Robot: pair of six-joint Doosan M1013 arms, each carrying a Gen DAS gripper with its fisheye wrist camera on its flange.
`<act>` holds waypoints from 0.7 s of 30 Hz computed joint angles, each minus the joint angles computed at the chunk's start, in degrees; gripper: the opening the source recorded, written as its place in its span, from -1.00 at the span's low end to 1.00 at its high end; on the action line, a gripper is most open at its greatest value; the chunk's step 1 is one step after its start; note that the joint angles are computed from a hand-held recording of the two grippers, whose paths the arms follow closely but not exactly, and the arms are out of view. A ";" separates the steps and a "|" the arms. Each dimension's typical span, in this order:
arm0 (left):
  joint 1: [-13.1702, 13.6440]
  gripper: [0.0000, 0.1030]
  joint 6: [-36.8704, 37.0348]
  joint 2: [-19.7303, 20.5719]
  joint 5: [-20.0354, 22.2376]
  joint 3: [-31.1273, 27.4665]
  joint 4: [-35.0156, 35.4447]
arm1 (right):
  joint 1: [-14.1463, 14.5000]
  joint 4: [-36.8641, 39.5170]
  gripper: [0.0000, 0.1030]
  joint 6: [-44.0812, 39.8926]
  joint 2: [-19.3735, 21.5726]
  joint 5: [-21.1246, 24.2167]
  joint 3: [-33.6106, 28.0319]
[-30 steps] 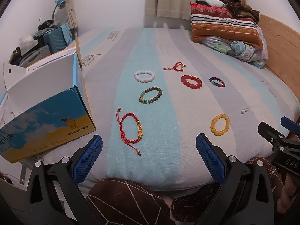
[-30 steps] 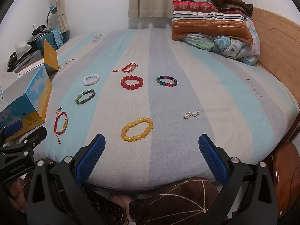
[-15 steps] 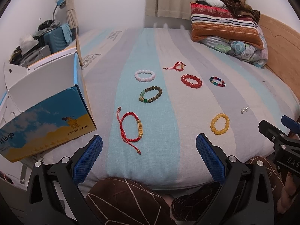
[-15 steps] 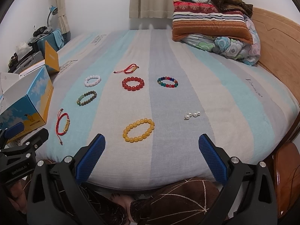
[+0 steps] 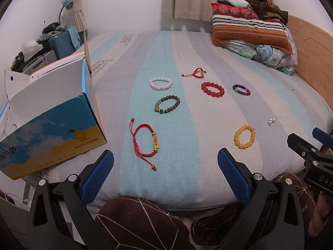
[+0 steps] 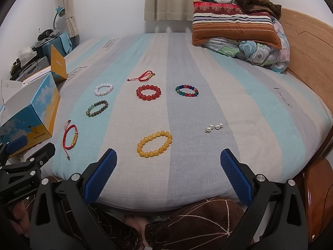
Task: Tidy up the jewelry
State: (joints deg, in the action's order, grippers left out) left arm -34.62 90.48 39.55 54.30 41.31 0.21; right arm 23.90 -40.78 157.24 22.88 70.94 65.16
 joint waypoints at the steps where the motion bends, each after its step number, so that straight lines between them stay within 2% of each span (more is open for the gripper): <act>1: -0.01 0.89 -0.03 0.02 0.06 -0.03 0.06 | 0.01 -0.02 0.86 0.00 -0.01 -0.02 0.05; 21: -0.04 0.89 -0.16 0.05 0.14 -0.09 0.09 | -0.02 0.13 0.86 -0.01 -0.11 -0.02 0.18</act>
State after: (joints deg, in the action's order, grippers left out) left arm -34.67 90.32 39.60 54.44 41.21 0.30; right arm 23.88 -40.66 157.23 22.77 70.91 65.34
